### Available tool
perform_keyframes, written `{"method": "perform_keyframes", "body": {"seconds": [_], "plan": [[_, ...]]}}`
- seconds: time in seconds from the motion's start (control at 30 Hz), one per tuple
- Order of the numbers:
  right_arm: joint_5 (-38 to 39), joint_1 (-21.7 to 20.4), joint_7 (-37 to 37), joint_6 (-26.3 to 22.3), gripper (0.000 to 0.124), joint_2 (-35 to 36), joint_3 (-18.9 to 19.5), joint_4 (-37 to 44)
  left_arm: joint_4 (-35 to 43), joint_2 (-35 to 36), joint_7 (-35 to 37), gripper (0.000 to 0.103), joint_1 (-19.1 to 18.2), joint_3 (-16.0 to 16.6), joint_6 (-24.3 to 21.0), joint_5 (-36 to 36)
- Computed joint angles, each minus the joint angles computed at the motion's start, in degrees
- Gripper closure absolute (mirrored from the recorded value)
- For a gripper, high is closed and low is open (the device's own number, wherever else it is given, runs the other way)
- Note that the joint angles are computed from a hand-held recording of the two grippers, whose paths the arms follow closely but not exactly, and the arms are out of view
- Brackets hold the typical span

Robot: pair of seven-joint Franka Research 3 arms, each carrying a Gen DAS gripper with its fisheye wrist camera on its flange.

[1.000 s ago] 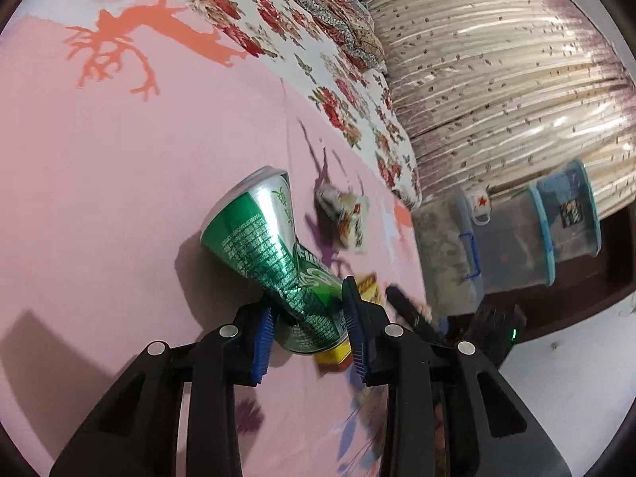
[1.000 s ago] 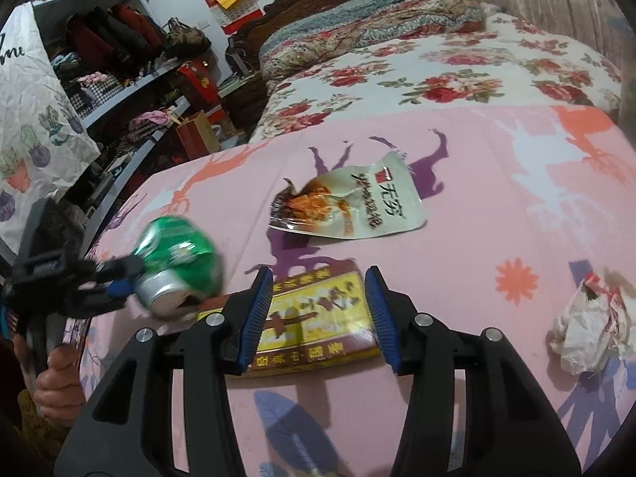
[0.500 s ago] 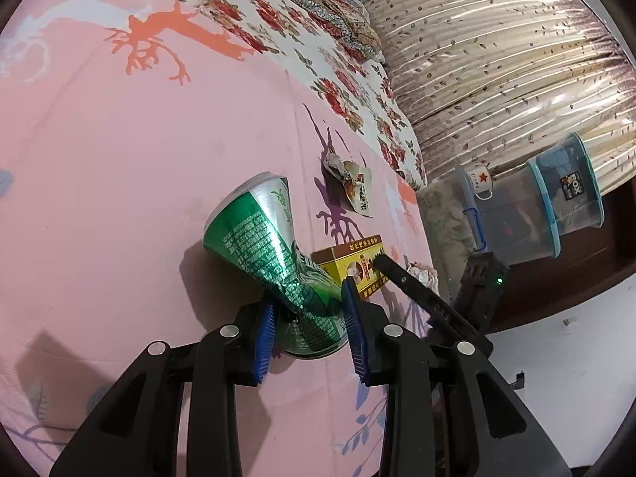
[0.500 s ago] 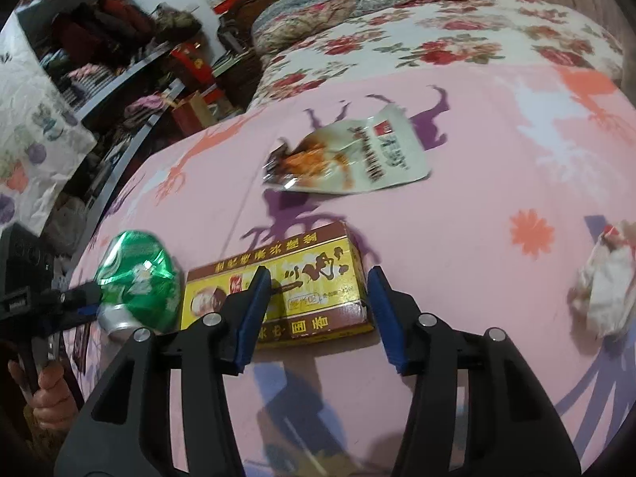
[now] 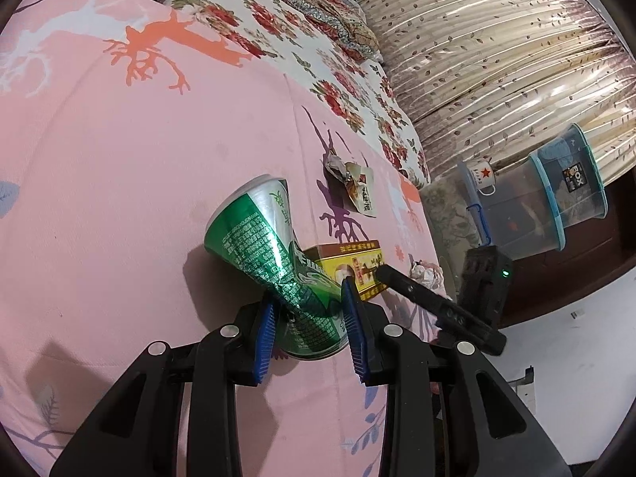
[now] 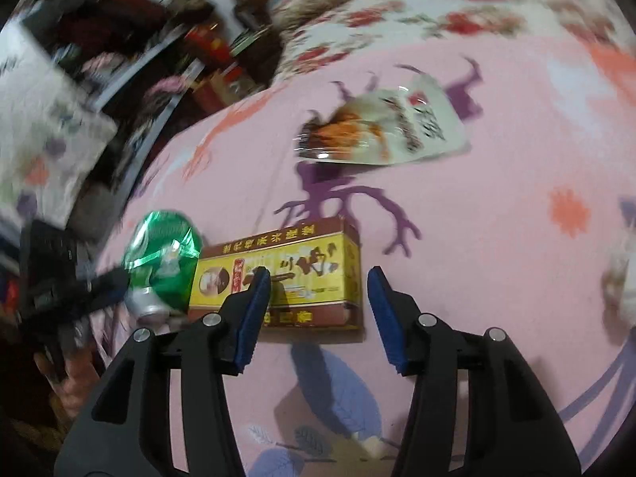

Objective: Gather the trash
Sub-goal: 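Grasp the white-orange snack pouch with the right tool, then carry the can with left tool while right tool carries the pouch toward the bin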

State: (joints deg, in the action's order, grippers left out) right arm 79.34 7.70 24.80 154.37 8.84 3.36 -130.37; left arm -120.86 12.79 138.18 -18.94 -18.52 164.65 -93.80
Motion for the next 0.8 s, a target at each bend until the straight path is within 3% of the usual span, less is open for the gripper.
{"method": "perform_keyframes", "body": {"seconds": [0.07,0.17,0.23,0.3,0.37,0.47,0.57,0.63,0.67,0.7,0.8], "plan": [[1.8,0.3,-1.7,4.2,0.07,0.0,0.0,1.5,0.1,0.0,-0.2,0.074,0.0,0.0,0.2,0.2],[-4.5,-0.7,7.5,5.7,0.07,3.6,-1.4,8.2,0.4,0.2,0.6,0.074,0.1,0.0,-0.2,-0.6],[-12.8,-1.2,15.6,5.6,0.07,6.8,-2.3,12.6,0.6,0.4,1.1,0.074,0.1,0.0,-0.4,-1.0],[-23.1,-1.4,26.1,1.8,0.069,11.5,-4.2,19.3,0.7,0.6,1.0,0.074,0.0,0.1,-0.2,-0.8],[-30.4,-2.4,32.9,-5.5,0.061,16.7,-5.2,26.9,0.7,0.7,1.2,0.073,0.2,0.1,-0.6,-1.0],[-36.9,-4.6,39.2,-15.9,0.051,24.0,-4.7,37.7,0.8,0.9,1.2,0.073,0.2,0.2,-0.7,-1.0],[-38.3,-6.4,39.3,-15.8,0.049,26.0,-2.2,39.7,0.9,1.0,1.3,0.073,0.3,0.2,-0.7,-1.0],[-37.8,-8.2,38.1,-16.6,0.061,25.3,0.2,38.5,0.8,1.0,1.2,0.073,0.4,0.2,-0.9,-0.9],[-36.9,-9.2,37.0,-17.3,0.074,25.0,1.4,37.8,0.9,1.0,1.3,0.073,0.5,0.2,-1.0,-1.0],[-36.0,-10.1,36.0,-19.1,0.077,24.8,2.3,37.2,0.8,1.0,1.3,0.073,0.4,0.2,-1.0,-1.0],[-32.8,-10.6,32.1,-18.4,0.078,21.8,3.8,32.0,0.9,1.1,1.7,0.073,0.5,0.2,-1.0,-1.5]]}}
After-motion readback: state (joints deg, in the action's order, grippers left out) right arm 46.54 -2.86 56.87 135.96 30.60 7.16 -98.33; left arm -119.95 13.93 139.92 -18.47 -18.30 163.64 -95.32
